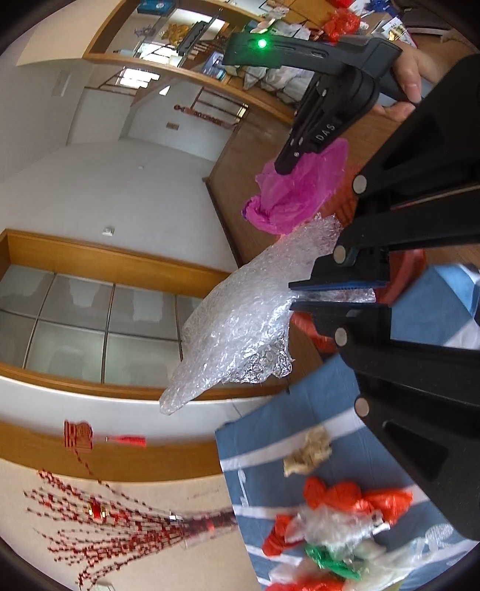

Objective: Collect trash
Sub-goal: 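Grasp the bubble wrap with the left tool while the right tool carries the pink bag to the wastebasket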

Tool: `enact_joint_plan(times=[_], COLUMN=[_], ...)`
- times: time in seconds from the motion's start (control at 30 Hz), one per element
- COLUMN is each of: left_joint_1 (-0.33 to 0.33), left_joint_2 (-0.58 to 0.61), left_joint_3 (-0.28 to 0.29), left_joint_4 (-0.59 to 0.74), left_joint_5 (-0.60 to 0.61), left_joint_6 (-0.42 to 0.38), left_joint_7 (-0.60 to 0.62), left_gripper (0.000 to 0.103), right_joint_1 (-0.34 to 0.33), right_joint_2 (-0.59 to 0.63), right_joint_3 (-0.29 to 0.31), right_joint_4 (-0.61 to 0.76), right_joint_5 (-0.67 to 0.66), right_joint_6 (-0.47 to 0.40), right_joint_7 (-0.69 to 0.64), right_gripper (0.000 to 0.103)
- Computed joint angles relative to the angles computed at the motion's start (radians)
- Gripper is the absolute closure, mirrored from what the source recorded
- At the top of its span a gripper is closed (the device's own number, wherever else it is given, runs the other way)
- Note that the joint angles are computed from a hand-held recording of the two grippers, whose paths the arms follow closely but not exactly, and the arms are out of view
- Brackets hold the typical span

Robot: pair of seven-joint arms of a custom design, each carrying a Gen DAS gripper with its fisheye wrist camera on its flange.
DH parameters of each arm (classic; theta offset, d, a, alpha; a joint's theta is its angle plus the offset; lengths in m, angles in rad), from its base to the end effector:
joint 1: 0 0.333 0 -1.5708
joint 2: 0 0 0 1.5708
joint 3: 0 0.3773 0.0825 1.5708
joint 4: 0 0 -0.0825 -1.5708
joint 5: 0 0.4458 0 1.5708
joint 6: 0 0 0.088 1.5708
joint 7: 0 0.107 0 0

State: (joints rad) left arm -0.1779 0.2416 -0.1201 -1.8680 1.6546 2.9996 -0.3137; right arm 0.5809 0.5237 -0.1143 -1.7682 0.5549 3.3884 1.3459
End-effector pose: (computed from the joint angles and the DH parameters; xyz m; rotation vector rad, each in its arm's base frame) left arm 0.6440 -0.2666 0.4589 -1.6592 1.6061 -1.0837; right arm 0.7108 0.3101 0.4084 -1.5979 1.4126 -0.6587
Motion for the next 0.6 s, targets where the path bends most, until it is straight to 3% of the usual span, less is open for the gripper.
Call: enact_joint_plan(times=[0.23, 0.37, 0.53, 0.6], left_joint_1=[-0.024, -0.037, -0.036, -0.023], left_joint_2=[0.082, 0.137, 0.193, 0.211], left_joint_3=[0.006, 0.02, -0.003, -0.029], left_joint_4=[0.062, 0.085, 0.11, 0.115], left_joint_5=[-0.119, -0.261, -0.438, -0.522], left_joint_6=[0.036, 0.071, 0.069, 0.051], left_joint_7=[0.114, 0.248, 0.448, 0.539], left_gripper=[0.096, 0.096, 0.096, 0.093], right_joint_1=[-0.016, -0.051, -0.083, -0.133], right_joint_2=[-0.003, 0.001, 0.018, 0.026], right_joint_3=[-0.003, 0.022, 0.043, 0.093], right_joint_4=[-0.011, -0.003, 0.02, 0.03], right_joint_5=[0.019, 0.01, -0.02, -0.051], right_joint_6=[-0.001, -0.017, -0.051, -0.07], right_joint_7=[0.012, 0.037, 0.079, 0.093], right_gripper=[0.102, 0.102, 0.102, 0.101])
